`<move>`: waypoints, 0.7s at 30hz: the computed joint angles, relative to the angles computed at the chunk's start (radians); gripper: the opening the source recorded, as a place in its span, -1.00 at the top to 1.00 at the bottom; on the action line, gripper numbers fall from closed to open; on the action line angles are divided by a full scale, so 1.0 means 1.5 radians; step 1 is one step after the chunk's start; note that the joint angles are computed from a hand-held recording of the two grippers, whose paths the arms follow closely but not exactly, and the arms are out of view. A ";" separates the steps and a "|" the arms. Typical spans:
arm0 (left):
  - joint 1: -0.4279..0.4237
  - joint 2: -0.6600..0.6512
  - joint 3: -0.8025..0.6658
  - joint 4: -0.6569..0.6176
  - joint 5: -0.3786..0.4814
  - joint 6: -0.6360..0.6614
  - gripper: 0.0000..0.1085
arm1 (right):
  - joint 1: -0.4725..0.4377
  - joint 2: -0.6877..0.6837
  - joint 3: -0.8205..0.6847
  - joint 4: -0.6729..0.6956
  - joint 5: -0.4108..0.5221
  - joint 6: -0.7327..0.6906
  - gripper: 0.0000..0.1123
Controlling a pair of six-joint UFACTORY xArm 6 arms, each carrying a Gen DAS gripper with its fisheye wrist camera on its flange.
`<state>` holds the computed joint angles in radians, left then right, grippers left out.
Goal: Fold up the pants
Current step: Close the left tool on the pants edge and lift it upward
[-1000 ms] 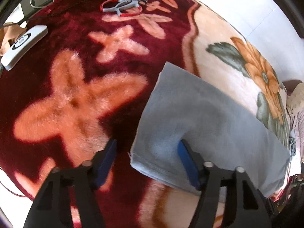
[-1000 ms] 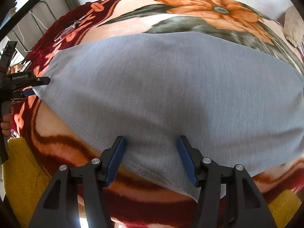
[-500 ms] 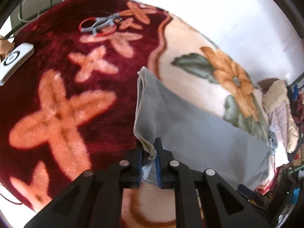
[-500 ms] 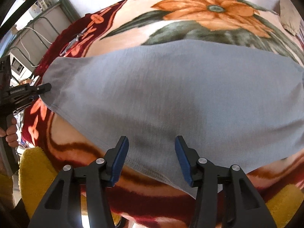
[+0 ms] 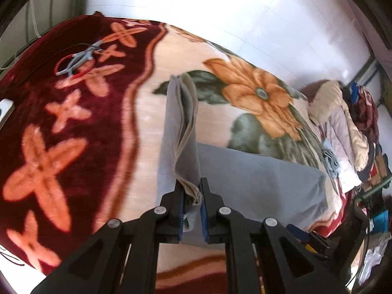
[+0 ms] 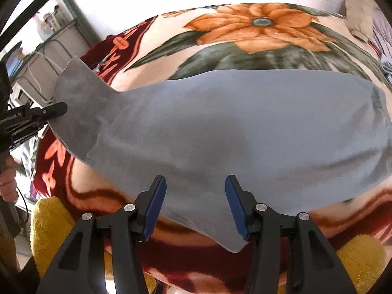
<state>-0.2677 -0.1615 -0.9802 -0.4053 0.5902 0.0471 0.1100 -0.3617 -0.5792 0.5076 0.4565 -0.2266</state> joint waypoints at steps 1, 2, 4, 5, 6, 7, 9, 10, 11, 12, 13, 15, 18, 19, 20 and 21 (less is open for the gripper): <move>-0.009 0.005 -0.006 0.002 0.001 0.001 0.80 | -0.007 -0.003 0.003 0.008 0.001 -0.005 0.08; -0.020 0.010 -0.012 0.010 0.002 -0.002 0.80 | -0.012 -0.005 0.005 0.013 0.001 -0.009 0.08; -0.037 0.015 -0.014 0.016 0.000 0.004 0.80 | -0.023 -0.009 0.009 0.021 0.001 -0.015 0.08; -0.045 0.020 -0.017 0.015 -0.001 0.008 0.80 | -0.030 -0.010 0.011 0.028 0.001 -0.019 0.08; -0.056 0.027 -0.022 0.014 0.003 0.011 0.80 | -0.034 -0.010 0.012 0.034 0.002 -0.023 0.08; -0.062 0.035 -0.027 0.011 0.006 0.012 0.80 | -0.039 -0.009 0.013 0.039 0.003 -0.026 0.08; -0.076 0.057 -0.041 0.012 0.016 0.006 0.80 | -0.049 -0.005 0.013 0.051 0.007 -0.035 0.08; -0.081 0.066 -0.046 0.015 0.018 0.002 0.80 | -0.054 -0.001 0.013 0.057 0.010 -0.038 0.08; -0.086 0.077 -0.052 0.018 0.021 -0.003 0.80 | -0.055 0.002 0.013 0.058 0.011 -0.037 0.08; -0.093 0.090 -0.059 0.027 0.024 -0.013 0.80 | -0.057 0.004 0.013 0.061 0.013 -0.040 0.08; -0.097 0.099 -0.062 0.031 0.024 -0.018 0.80 | -0.059 0.006 0.013 0.067 0.015 -0.045 0.08; -0.106 0.115 -0.069 0.035 0.025 -0.024 0.80 | -0.060 0.008 0.014 0.071 0.015 -0.051 0.08; -0.114 0.130 -0.074 0.043 0.025 -0.030 0.80 | -0.062 0.011 0.013 0.076 0.015 -0.059 0.08; -0.117 0.135 -0.077 0.050 0.025 -0.034 0.80 | -0.062 0.013 0.012 0.076 0.015 -0.060 0.08; -0.119 0.137 -0.078 0.055 0.024 -0.036 0.79 | -0.062 0.015 0.012 0.076 0.014 -0.060 0.08; -0.121 0.140 -0.079 0.059 0.025 -0.038 0.79 | -0.062 0.016 0.012 0.076 0.015 -0.060 0.08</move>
